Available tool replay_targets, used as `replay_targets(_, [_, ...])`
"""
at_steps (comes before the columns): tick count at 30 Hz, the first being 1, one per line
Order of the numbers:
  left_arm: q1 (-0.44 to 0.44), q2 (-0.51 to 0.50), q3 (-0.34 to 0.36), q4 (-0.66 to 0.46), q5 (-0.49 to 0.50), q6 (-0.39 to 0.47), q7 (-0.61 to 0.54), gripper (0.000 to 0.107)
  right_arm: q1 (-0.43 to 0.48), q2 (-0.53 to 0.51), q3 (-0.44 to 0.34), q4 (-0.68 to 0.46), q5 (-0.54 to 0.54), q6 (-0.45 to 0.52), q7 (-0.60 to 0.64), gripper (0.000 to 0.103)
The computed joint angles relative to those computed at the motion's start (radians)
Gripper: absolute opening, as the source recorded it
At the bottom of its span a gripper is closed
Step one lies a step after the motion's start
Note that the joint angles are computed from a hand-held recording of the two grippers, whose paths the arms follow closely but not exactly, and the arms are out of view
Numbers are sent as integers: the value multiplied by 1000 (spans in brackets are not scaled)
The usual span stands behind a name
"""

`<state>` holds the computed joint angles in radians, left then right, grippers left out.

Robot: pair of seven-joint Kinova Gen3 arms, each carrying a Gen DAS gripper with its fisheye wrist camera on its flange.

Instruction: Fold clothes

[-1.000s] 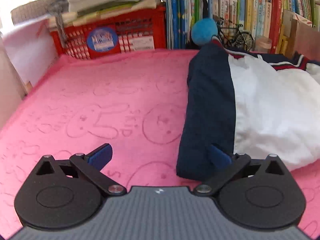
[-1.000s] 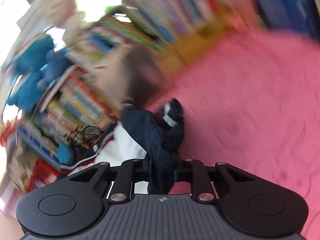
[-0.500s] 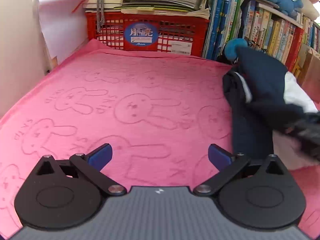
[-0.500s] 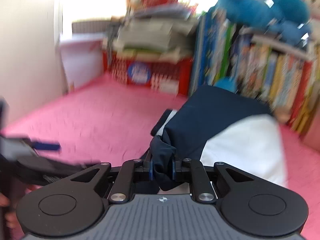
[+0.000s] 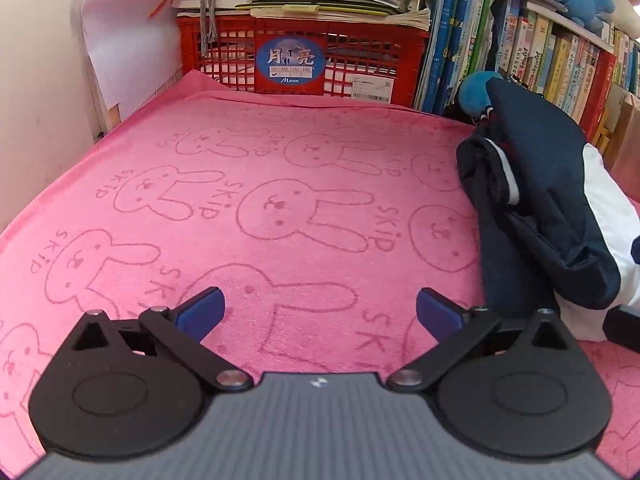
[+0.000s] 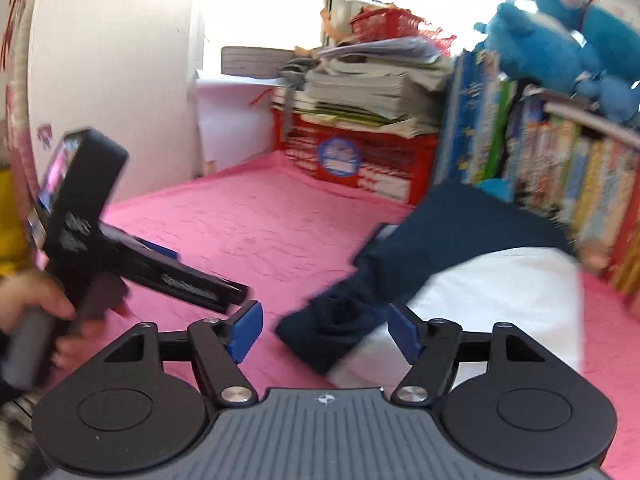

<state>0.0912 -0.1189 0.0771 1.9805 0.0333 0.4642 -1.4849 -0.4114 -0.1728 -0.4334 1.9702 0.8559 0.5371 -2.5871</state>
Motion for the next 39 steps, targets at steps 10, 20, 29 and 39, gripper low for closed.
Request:
replay_targets(10, [25,-37,-51,-13,89,11,-88,103,-296,195,204,-57,228,96,-192,20])
replay_targets(20, [204,51,-117,-89,45,11,-59,103,-402,-34,485,120,-111,-262,78,59])
replay_targets(29, [81,105,55,-99,-213,49,189,103,13,27,97,-17,14,6,-16,37])
replay_targets(39, [154,33,-116,-65,-34,16,39,103,219,159,-113,-64,-39,-130,138,23])
